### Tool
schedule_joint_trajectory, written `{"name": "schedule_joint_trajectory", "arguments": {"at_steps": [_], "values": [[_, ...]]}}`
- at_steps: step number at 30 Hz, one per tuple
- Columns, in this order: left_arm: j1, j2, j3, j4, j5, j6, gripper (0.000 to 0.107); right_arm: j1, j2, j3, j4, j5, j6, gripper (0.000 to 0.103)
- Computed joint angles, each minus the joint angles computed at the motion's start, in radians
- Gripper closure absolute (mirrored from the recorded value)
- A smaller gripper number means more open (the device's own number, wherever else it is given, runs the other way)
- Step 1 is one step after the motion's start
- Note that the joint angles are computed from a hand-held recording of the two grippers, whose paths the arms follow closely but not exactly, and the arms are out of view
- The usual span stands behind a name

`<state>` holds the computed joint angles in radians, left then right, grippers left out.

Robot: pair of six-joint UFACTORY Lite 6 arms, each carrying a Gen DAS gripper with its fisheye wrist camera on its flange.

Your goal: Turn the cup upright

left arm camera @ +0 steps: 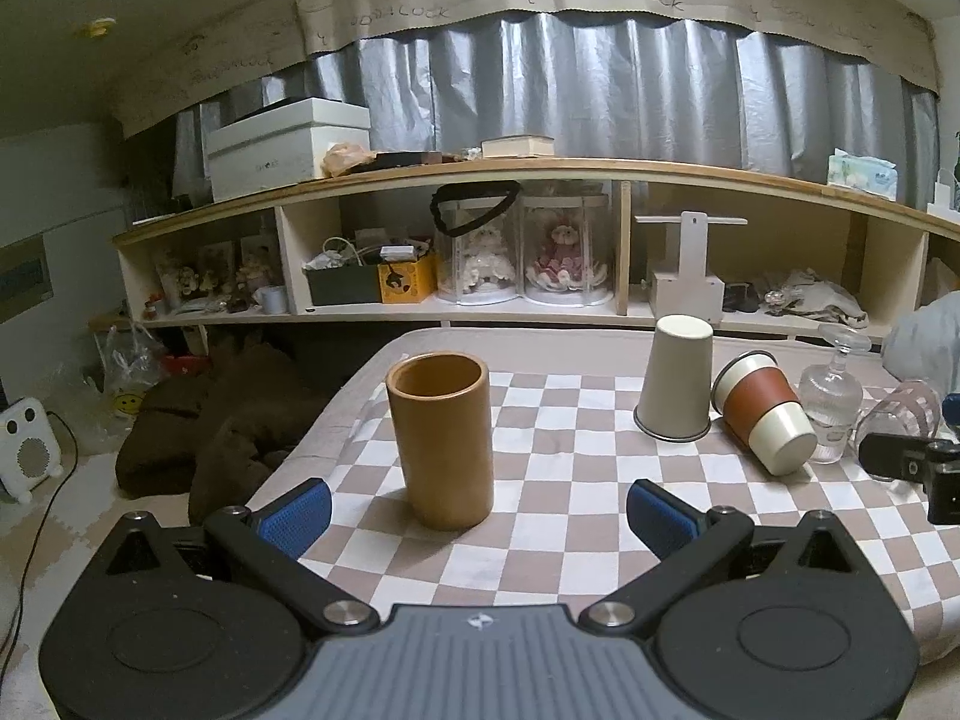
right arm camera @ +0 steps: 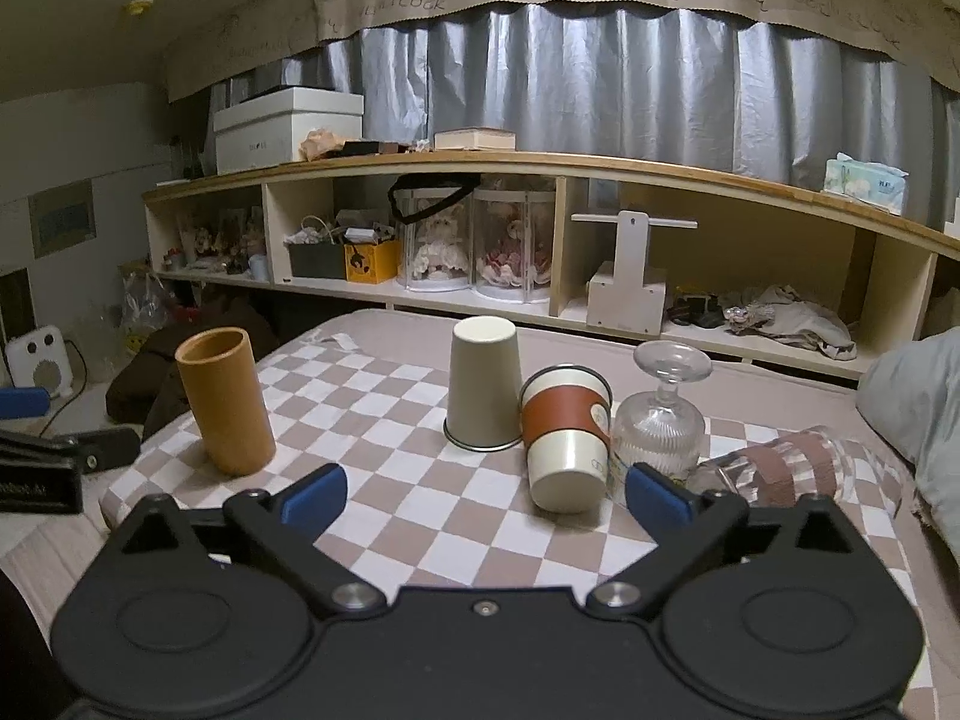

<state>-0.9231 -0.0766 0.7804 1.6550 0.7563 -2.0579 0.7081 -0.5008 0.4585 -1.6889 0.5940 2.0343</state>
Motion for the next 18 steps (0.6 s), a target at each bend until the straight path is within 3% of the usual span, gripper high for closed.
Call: {"name": "schedule_joint_trajectory", "arguments": {"at_steps": [18], "values": [[0.005, 0.010, 0.002, -0.019, -0.012, 0.009, 0.004, -0.002, 0.036, 0.014, 0.006, 0.007, -0.007, 0.001]]}}
